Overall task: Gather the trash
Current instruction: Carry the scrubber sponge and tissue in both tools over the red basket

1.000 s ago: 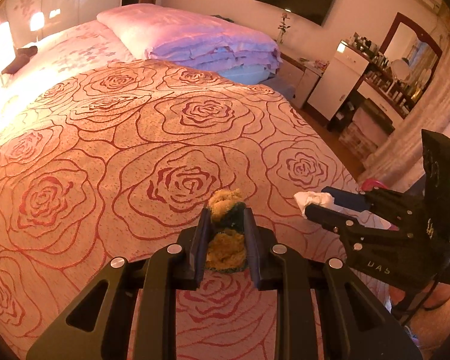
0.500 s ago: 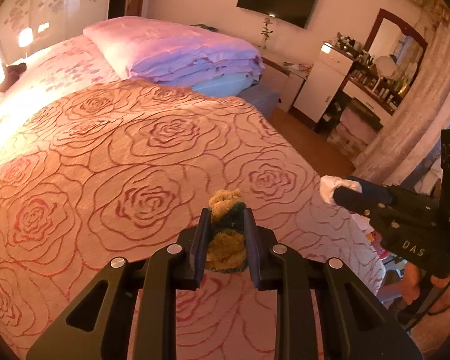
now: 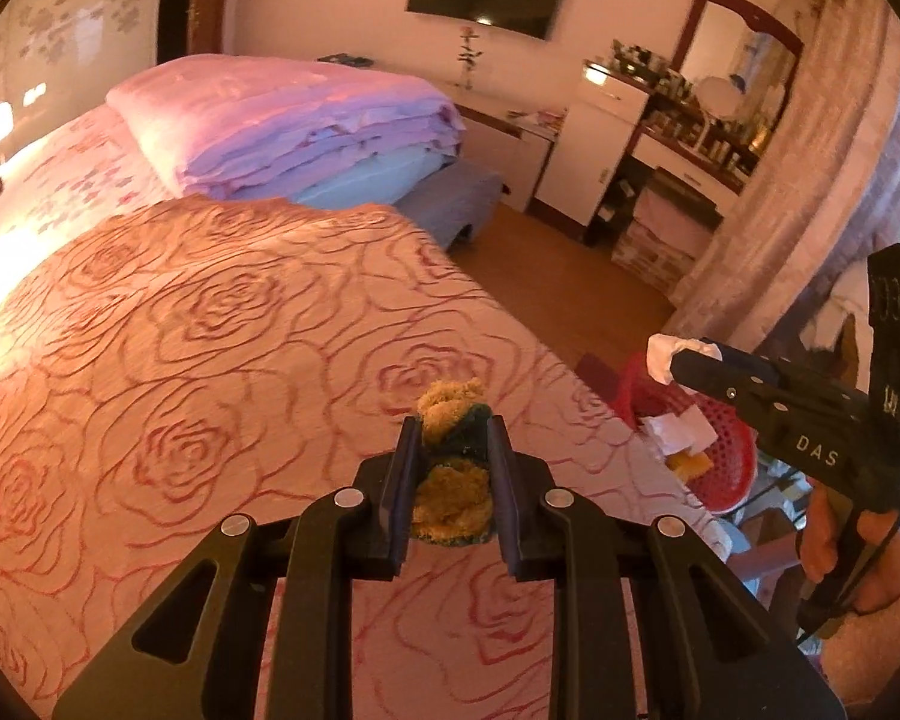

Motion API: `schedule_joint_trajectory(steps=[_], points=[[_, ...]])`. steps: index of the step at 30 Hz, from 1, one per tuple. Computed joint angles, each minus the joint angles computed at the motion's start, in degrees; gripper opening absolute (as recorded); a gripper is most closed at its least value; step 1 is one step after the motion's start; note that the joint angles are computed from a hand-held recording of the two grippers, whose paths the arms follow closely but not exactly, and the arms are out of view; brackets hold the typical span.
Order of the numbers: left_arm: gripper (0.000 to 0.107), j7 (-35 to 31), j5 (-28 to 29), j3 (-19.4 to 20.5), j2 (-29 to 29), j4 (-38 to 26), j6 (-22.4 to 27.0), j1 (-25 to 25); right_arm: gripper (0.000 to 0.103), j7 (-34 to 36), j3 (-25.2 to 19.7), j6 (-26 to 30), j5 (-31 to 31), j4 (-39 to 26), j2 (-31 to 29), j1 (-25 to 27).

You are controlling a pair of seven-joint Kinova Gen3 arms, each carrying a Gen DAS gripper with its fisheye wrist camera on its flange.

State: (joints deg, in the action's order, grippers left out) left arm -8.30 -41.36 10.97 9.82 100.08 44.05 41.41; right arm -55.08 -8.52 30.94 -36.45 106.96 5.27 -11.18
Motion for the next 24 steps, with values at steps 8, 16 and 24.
schedule_joint_trajectory(steps=[8, 16, 24], points=[[0.021, -9.1, 3.3, -0.5, 5.7, -7.5, -1.8, 0.9, 0.036, -1.4, 2.3, -0.4, 0.3, 1.5, -0.9, 2.8], [0.021, -21.9, 9.8, -1.7, 11.9, -15.9, -3.3, 2.0, 0.036, -4.3, 4.6, -1.0, 2.2, 2.6, -1.0, 5.9], [0.022, -35.2, 18.7, -1.2, 18.9, -25.4, -2.7, 1.3, 0.037, -5.9, 6.1, -0.8, 3.2, 3.8, -0.6, 9.3]])
